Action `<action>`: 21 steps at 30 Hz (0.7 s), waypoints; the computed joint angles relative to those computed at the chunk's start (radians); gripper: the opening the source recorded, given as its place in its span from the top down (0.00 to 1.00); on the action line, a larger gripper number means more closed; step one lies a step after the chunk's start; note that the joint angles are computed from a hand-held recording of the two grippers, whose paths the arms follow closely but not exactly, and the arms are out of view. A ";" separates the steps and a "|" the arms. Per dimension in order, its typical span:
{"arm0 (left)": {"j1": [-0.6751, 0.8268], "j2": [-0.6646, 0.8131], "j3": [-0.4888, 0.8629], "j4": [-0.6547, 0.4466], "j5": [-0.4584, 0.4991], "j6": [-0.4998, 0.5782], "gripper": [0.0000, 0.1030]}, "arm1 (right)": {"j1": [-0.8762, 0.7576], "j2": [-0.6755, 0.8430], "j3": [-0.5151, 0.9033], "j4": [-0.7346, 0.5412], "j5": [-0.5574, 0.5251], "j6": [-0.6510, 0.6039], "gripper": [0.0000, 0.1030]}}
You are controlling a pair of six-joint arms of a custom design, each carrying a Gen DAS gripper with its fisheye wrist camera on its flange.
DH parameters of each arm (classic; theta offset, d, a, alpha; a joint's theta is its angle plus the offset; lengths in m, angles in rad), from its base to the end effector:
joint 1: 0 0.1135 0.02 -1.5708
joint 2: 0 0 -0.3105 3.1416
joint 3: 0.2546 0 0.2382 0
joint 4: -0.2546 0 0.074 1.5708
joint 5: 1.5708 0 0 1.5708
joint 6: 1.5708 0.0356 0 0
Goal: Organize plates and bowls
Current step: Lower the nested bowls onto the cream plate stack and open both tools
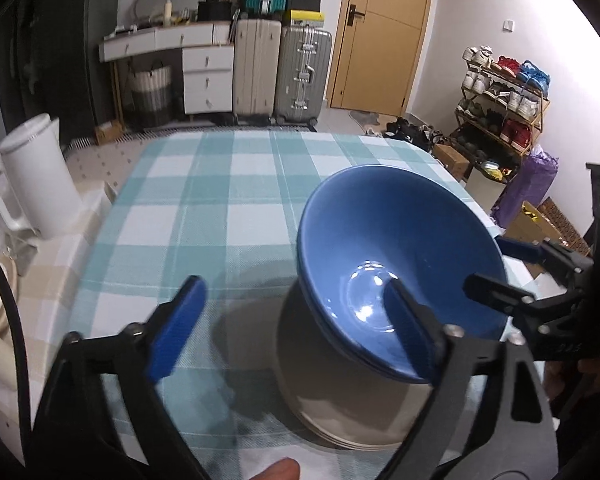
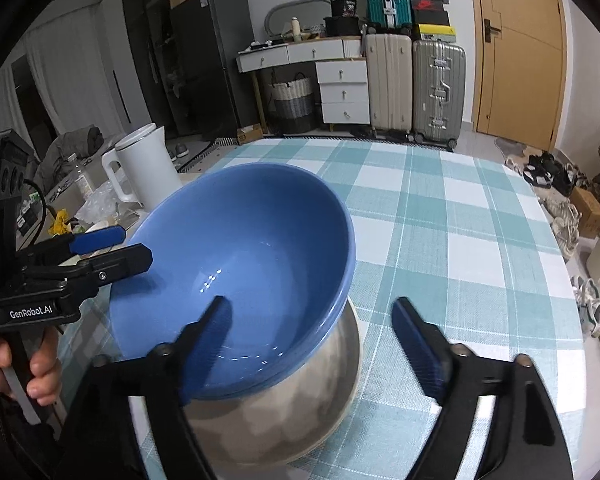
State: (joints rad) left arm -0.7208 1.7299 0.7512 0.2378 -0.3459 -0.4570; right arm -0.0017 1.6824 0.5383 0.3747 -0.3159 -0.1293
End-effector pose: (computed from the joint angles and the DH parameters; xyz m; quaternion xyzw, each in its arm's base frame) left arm 0.2536 -0.2067 0.1897 0.0498 0.9028 -0.0896 0.4177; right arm 0.2821 0.0106 0.1620 -0.1192 0.9036 0.1193 0.3939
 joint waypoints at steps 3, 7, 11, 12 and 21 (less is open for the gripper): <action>-0.013 -0.039 -0.081 0.105 -0.011 0.013 0.01 | -0.014 -0.002 -0.036 0.072 -0.015 -0.005 0.09; -0.021 -0.073 -0.143 0.166 -0.008 0.019 0.01 | -0.050 -0.006 -0.094 0.177 -0.078 -0.024 0.01; -0.051 -0.102 -0.211 0.250 -0.046 0.046 0.01 | -0.080 0.002 -0.155 0.289 -0.123 -0.031 0.01; -0.056 -0.109 -0.227 0.272 -0.051 0.053 0.01 | -0.087 0.003 -0.167 0.308 -0.136 -0.031 0.01; -0.108 -0.128 -0.334 0.392 -0.107 0.063 0.01 | -0.155 0.053 -0.300 0.538 -0.239 -0.060 0.01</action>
